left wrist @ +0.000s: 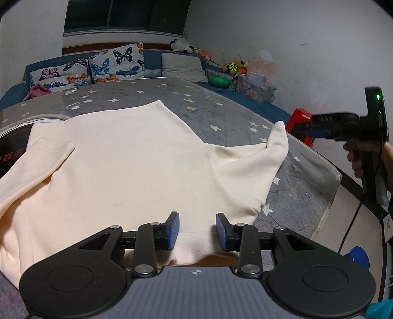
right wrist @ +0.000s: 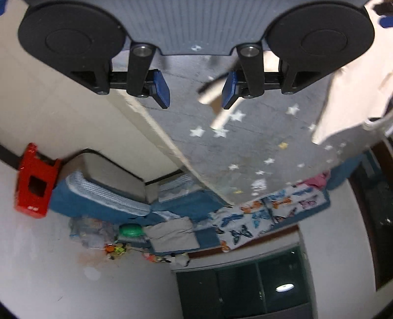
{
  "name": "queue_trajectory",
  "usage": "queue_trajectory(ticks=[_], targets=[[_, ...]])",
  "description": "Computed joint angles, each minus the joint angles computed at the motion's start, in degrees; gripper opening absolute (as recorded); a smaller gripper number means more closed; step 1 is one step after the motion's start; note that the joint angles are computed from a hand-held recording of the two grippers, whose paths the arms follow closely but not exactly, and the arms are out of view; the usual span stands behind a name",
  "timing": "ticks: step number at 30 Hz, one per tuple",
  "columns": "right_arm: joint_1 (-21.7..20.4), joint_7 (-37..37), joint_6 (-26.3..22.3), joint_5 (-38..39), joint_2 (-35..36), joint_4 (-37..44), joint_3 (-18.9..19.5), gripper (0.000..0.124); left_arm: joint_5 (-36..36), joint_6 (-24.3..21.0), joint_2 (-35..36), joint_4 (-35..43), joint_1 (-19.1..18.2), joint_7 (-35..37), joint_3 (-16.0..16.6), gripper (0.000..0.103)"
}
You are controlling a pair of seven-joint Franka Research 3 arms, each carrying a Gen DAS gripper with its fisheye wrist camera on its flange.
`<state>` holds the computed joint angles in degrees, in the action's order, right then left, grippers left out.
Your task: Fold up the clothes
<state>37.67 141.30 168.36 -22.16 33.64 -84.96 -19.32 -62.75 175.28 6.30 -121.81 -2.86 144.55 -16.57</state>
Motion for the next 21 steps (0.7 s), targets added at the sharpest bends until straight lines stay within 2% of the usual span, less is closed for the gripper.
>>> queue_trajectory(ticks=[3, 6, 8, 10, 13, 15, 17, 18, 19, 21], targets=[[-3.36, -4.89, -0.32, 2.76, 2.21, 3.60, 4.31, 0.041, 0.33, 0.64, 0.01, -0.19, -0.15, -0.40, -0.14, 0.037], [-5.99, -9.93, -3.85, 6.89, 6.03, 9.63, 7.92, 0.027, 0.60, 0.85, 0.01, -0.27, -0.09, -0.81, -0.27, 0.037], [-6.37, -11.75, -5.61, 8.62, 7.59, 12.03, 8.79, 0.010, 0.70, 1.06, -0.02, -0.33, -0.06, -0.79, -0.41, 0.037], [-5.98, -12.48, -5.47, 9.33, 8.02, 12.57, 8.62, 0.003, 0.80, 1.18, 0.01, -0.36, 0.00, -0.72, -0.54, 0.037], [-2.40, -10.01, 1.05, 7.51, 5.28, 7.63, 4.04, 0.002, 0.62, 0.95, -0.02, -0.34, 0.16, -0.39, -0.60, 0.037], [3.07, -5.54, 6.31, 5.19, 2.26, 1.85, -3.34, 0.002, 0.28, 0.81, 0.03, -0.25, 0.27, 0.12, -0.65, 0.037], [7.92, -3.00, 8.64, 4.11, -0.29, -3.38, -9.45, 0.003, -1.30, 0.79, 0.08, -0.09, 0.45, 1.78, -0.91, 0.040], [8.70, -3.13, 8.51, 4.29, -1.25, -5.17, -10.33, 0.003, -2.06, 0.81, 0.13, -0.01, 0.45, 2.72, -1.01, 0.040], [10.44, -2.18, 6.59, 4.24, -1.78, -6.73, -12.46, 0.011, -2.63, 0.90, 0.16, 0.03, 0.38, 3.56, -1.05, 0.041], [14.02, 1.78, 0.41, 1.89, -2.33, -9.08, -16.89, 0.015, -2.48, 0.94, 0.21, 0.07, 0.10, 3.84, -0.81, 0.042]])
